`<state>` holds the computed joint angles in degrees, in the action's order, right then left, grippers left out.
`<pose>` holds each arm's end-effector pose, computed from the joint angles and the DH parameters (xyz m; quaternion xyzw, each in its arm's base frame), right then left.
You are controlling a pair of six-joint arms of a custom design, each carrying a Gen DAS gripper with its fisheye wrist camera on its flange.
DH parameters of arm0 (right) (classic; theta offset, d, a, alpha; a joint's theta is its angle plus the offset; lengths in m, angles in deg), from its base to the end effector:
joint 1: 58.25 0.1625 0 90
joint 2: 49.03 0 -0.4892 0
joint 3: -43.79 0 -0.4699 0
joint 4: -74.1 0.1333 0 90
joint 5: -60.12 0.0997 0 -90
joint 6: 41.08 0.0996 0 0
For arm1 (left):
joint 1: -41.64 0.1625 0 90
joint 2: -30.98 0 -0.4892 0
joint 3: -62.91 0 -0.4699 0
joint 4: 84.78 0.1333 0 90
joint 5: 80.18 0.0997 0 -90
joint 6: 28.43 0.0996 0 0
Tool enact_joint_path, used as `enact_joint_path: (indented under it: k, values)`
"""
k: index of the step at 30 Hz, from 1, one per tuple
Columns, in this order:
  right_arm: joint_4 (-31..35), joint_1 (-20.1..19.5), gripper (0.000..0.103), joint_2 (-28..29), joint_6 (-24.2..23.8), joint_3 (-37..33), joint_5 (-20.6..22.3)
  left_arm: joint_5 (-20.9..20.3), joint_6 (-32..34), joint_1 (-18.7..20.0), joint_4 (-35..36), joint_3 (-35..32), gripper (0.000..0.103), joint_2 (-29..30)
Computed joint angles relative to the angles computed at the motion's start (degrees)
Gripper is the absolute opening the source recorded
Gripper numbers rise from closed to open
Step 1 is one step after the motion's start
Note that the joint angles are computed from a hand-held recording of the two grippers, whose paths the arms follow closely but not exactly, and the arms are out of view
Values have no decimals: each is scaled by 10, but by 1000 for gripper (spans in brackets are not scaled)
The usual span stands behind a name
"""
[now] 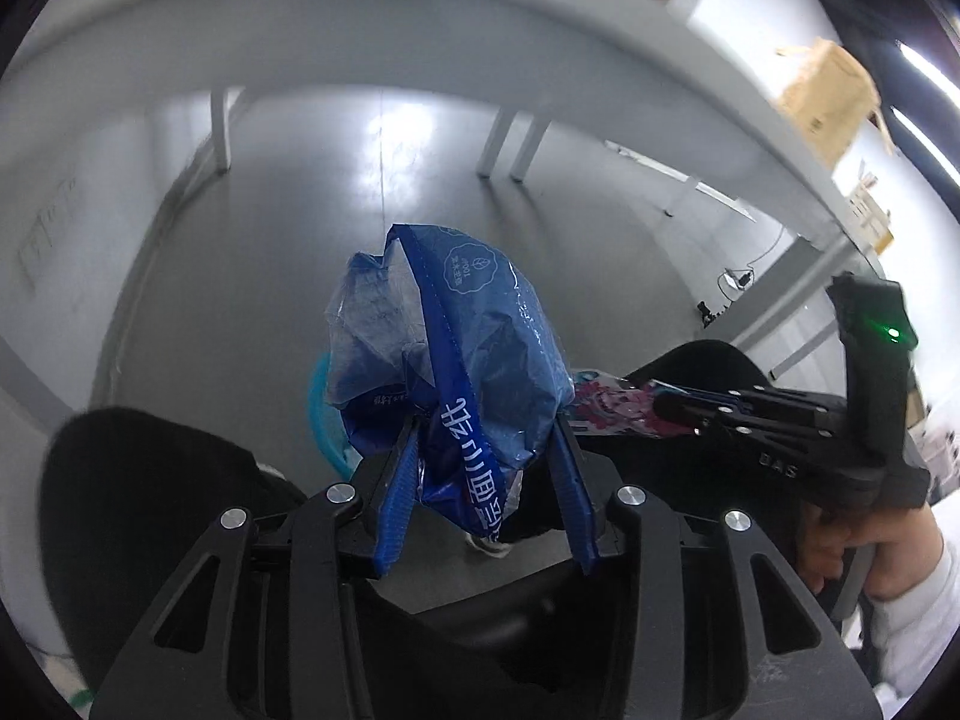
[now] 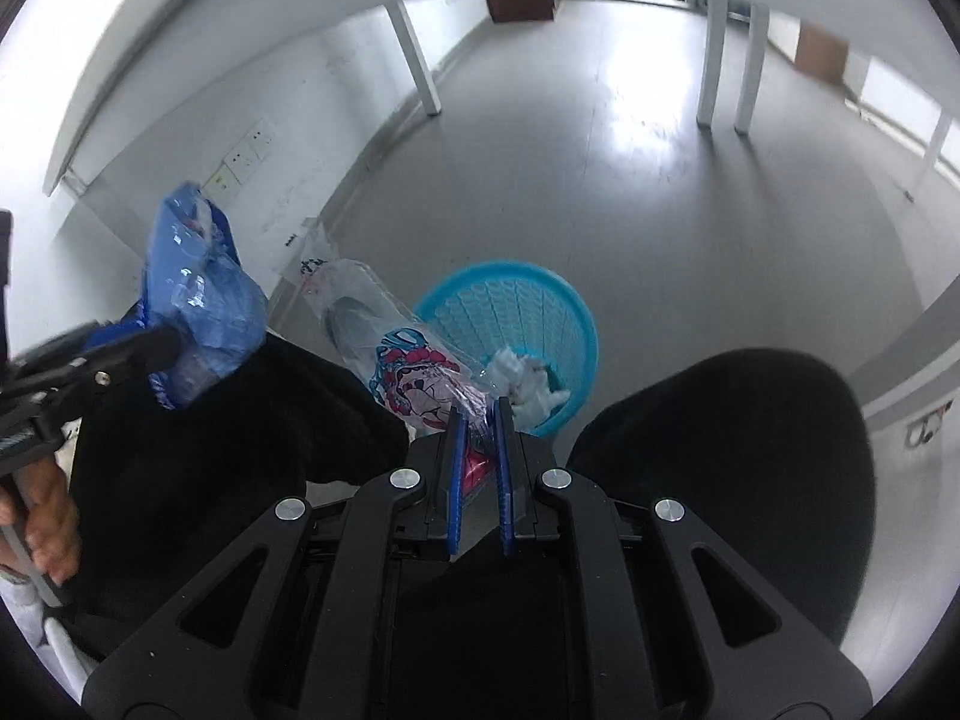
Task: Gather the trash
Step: 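Lift the blue bag and pink wrapper and carry both over the wastebasket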
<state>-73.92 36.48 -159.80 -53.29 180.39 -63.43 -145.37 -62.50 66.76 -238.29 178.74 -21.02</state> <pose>0.1092 -0.3703 0.3980 0.0564 -0.9217 0.2468 0.2940 -0.4758 -0.4165 0.0353 0.2600 0.9414 -0.1615 0.1417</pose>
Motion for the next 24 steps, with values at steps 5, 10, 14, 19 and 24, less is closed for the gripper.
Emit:
enact_joint_path:
  k: [5,10,14,19,24]
  values:
    - [8,-22,8,21,16,-14,15,-23,-26,24,4,-7,41,21]
    - [4,-33,8,41,19,-22,10,-23,-27,39,-7,-16,41,35]
    - [1,-40,8,63,33,-29,6,-26,-24,51,-14,-28,41,49]
    - [-12,-40,8,94,46,-39,-15,-31,-31,64,-45,-28,41,60]
    - [-29,-43,8,128,54,-49,-39,-37,-53,79,-37,-42,41,76]
